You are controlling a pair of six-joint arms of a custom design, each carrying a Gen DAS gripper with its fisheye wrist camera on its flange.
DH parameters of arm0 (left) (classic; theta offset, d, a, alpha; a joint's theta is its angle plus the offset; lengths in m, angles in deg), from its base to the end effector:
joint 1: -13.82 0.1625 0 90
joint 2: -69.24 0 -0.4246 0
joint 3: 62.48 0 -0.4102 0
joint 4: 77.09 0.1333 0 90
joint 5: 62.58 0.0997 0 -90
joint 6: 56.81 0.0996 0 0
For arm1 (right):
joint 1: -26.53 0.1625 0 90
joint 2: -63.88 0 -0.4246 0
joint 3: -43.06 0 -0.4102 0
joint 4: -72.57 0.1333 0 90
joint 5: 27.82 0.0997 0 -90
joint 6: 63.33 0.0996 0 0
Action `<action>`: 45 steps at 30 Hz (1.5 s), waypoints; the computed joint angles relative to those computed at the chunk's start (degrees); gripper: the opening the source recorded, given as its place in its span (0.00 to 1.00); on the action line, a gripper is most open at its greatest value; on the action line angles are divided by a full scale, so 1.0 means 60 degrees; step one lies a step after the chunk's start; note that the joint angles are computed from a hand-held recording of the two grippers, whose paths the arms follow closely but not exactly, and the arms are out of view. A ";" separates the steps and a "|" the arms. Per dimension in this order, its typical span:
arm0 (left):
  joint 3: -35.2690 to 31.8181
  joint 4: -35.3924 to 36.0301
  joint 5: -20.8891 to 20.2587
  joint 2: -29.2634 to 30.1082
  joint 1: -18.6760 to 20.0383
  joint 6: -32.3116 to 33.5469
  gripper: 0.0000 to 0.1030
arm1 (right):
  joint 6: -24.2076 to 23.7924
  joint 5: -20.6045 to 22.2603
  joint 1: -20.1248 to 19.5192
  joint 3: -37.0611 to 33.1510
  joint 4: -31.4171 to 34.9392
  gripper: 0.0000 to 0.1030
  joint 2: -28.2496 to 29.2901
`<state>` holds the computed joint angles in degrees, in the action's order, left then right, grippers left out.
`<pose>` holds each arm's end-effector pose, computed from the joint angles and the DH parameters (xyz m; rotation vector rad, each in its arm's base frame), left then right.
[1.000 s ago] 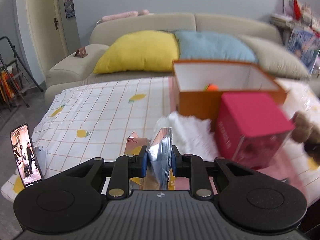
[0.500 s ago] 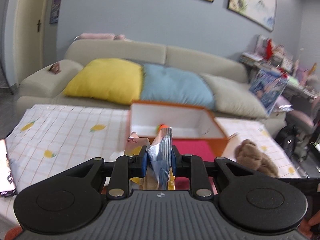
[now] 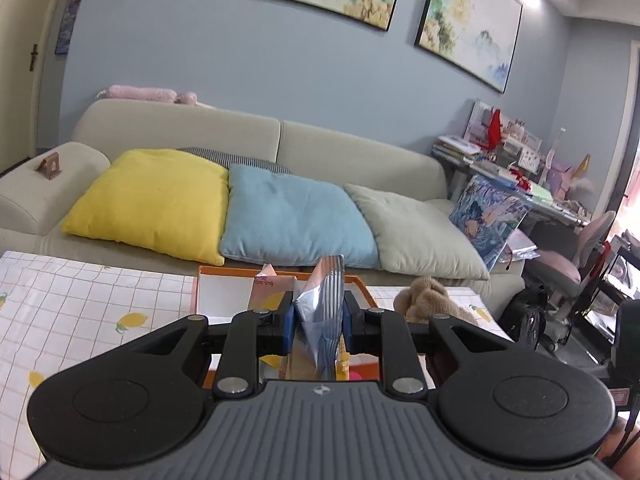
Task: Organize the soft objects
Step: 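Carry the packet and towel into the orange box and open both tools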
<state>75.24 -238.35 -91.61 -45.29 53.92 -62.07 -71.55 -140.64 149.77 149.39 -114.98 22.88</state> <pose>-0.0901 -0.3640 0.4291 0.2937 2.1981 -1.4325 0.4218 -0.4708 0.0438 0.8209 -2.6206 0.8929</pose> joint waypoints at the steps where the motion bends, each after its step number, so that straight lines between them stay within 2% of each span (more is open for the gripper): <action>1: -0.0185 -0.0273 -0.0259 0.0247 0.0252 0.0250 0.24 | -0.0113 0.0071 -0.0032 -0.0276 0.0102 0.50 0.0135; 6: -0.1119 -0.0887 -0.1280 0.1422 0.1490 0.1246 0.24 | -0.0589 -0.0013 -0.0216 -0.1780 0.0959 0.50 0.0977; 15: -0.2528 -0.0280 -0.2532 0.3180 0.3564 0.1267 0.24 | -0.0879 -0.0621 -0.0610 -0.4760 0.3648 0.50 0.2860; 20: -0.3079 0.0393 -0.2762 0.3833 0.4365 0.1077 0.24 | -0.1079 -0.1100 -0.0785 -0.5841 0.4734 0.50 0.3665; 26: -0.3467 0.0853 -0.3058 0.4283 0.4963 0.0853 0.25 | -0.1075 -0.1189 -0.0946 -0.6221 0.5174 0.52 0.4041; 34: -0.3834 0.1578 -0.3235 0.4604 0.5323 0.0577 0.25 | -0.1039 -0.1184 -0.1061 -0.6595 0.5906 0.56 0.4249; 38: -0.3933 0.1875 -0.3204 0.4675 0.5416 0.0529 0.25 | -0.0846 -0.1311 -0.1060 -0.6707 0.6159 0.66 0.4298; 42: -0.4009 0.1923 -0.2889 0.4795 0.5356 0.0573 0.25 | -0.0805 -0.1276 -0.1045 -0.6626 0.6198 0.67 0.4229; 45: -0.4003 0.1935 -0.2232 0.4965 0.5225 0.0773 0.25 | -0.0863 -0.1323 -0.0996 -0.6381 0.6107 0.68 0.4079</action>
